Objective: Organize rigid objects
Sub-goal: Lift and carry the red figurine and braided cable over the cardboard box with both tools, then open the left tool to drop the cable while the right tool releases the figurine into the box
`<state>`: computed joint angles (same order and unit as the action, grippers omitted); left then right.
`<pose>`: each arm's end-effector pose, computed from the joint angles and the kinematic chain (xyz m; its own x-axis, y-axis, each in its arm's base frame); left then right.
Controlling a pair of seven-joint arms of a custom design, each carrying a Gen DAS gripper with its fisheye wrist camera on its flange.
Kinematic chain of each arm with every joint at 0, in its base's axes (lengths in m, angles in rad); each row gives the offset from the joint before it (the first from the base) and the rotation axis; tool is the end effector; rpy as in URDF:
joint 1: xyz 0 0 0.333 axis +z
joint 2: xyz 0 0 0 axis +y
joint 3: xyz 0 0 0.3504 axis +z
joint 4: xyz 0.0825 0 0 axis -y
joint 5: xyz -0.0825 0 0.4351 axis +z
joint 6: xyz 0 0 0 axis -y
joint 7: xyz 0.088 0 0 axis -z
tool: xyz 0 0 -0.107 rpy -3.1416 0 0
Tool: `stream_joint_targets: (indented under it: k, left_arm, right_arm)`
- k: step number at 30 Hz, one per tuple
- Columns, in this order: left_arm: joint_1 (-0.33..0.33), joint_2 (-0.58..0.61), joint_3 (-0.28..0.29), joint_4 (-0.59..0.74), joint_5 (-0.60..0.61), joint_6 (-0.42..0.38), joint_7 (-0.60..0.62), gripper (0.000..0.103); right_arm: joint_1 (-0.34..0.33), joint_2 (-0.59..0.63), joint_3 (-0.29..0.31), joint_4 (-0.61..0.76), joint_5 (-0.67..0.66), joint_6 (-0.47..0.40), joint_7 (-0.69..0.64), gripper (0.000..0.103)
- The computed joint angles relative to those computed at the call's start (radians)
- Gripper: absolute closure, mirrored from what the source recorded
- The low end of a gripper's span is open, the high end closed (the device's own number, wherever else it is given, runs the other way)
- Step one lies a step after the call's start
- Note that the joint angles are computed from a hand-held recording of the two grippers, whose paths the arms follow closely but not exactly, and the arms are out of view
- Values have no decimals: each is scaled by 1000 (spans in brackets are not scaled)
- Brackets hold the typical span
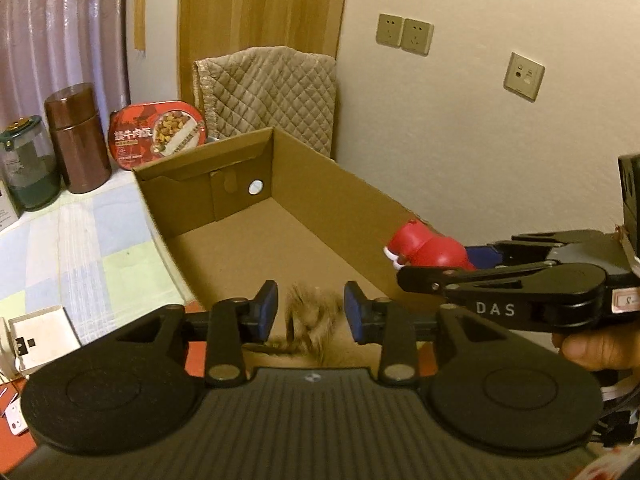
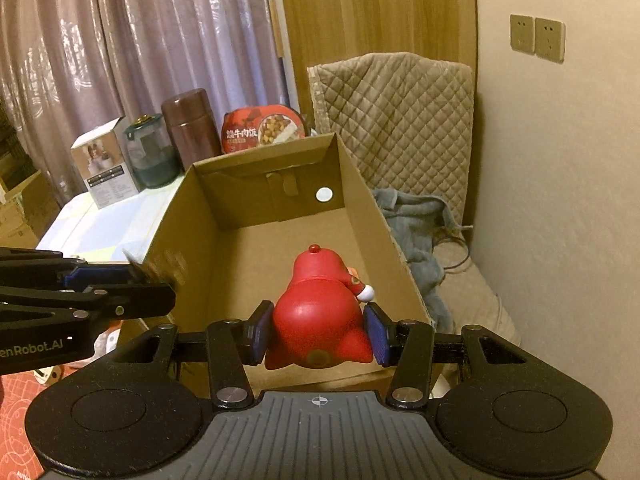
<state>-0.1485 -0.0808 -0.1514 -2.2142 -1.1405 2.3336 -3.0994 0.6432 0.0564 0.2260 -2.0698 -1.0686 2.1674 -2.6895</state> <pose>0.5482 -0.1864 0.4467 -0.9302 -0.3524 0.1025 -0.2991 0.5661 -0.7682 0.4263 0.4491 0.4332 -0.4450 -0.8839 -0.1440 -0.5315 0.3901 -0.7519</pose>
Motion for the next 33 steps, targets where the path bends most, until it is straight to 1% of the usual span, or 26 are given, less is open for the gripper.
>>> stream_joint_targets:
  k: [4, 12, 16, 23, 28, 30, 31, 33]
  left_arm:
    - [12, -18, 15, -6, -31, 6, -10, 72]
    - [38, -77, 46, -56, -62, 61, -43, 72]
    - [46, -88, 60, -64, -65, 57, -48, 72]
    - [54, -88, 66, -68, -55, 49, -47, 72]
    - [63, -83, 69, -70, -46, 53, -67, 72]
    - [68, -82, 69, -72, -39, 60, -82, 72]
    - [70, -80, 70, -73, -38, 66, -84, 72]
    - [75, -77, 72, -73, -34, 77, -89, 70]
  right_arm:
    - [0, -5, 1, -8, 1, 3, 8, 57]
    - [-3, -2, -1, -9, -1, 16, 12, 57]
    - [-6, 5, -4, -1, 12, 27, -12, 57]
    - [-8, 23, -12, 15, 31, 32, -35, 57]
    - [-13, 26, -20, 8, 18, 64, -14, 57]
    - [-15, 19, -23, -2, -17, 89, 20, 57]
    - [-15, 17, -23, -3, -31, 87, 33, 57]
    - [-10, 11, -18, 2, -43, 54, 46, 51]
